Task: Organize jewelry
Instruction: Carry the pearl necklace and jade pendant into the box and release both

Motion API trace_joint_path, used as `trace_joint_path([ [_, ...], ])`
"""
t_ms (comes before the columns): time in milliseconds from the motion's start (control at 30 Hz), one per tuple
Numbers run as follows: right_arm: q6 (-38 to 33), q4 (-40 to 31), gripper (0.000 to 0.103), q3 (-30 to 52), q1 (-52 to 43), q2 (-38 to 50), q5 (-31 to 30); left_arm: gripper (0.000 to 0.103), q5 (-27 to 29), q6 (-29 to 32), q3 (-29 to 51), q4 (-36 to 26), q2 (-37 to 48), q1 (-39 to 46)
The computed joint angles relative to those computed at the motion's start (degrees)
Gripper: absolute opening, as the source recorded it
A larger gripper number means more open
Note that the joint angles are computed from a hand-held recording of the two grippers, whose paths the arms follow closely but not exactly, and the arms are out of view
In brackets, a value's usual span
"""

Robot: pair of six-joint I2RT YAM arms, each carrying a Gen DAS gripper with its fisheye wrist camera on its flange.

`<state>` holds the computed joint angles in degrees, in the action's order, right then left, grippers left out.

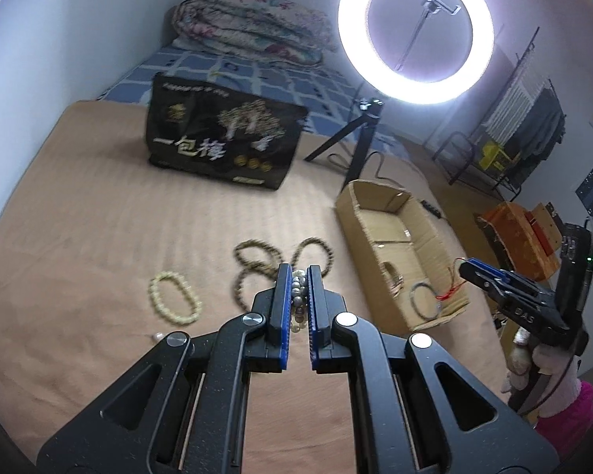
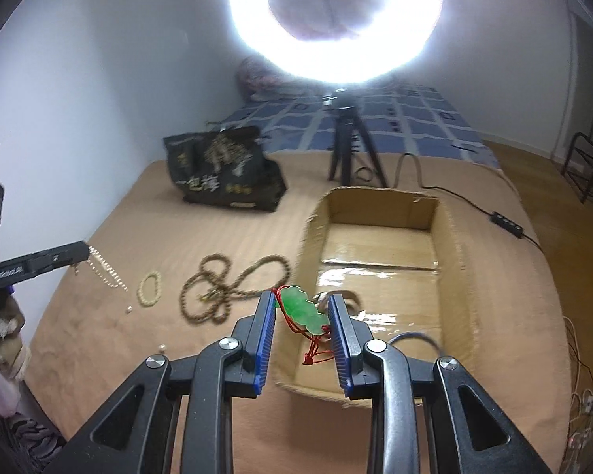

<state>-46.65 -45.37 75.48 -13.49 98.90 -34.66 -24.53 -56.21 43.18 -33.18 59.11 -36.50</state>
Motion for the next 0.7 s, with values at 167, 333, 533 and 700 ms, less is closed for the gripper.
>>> trace_joint_path([
  [167,1.8,1.0,0.027,4.3,-0.5,3.3,0.2,0.005,0.0,0.9,3.5,4.0,5.9,-1.0],
  [333,3.5,2.3,0.027,8.5,-0.3,7.9,1.7,0.005,0.7,2.4,7.3,8.3,12.9,-2.4],
  [533,5.2,3.5,0.027,12.5,0.3,12.8,3.8,0.005,1.5,3.7,11.8,12.5,20.5,-3.9],
  [700,6.4,3.4,0.027,16.1,0.7,16.4,4.5,0.005,2.9,4.4,15.2,15.7,26.3,-4.8],
])
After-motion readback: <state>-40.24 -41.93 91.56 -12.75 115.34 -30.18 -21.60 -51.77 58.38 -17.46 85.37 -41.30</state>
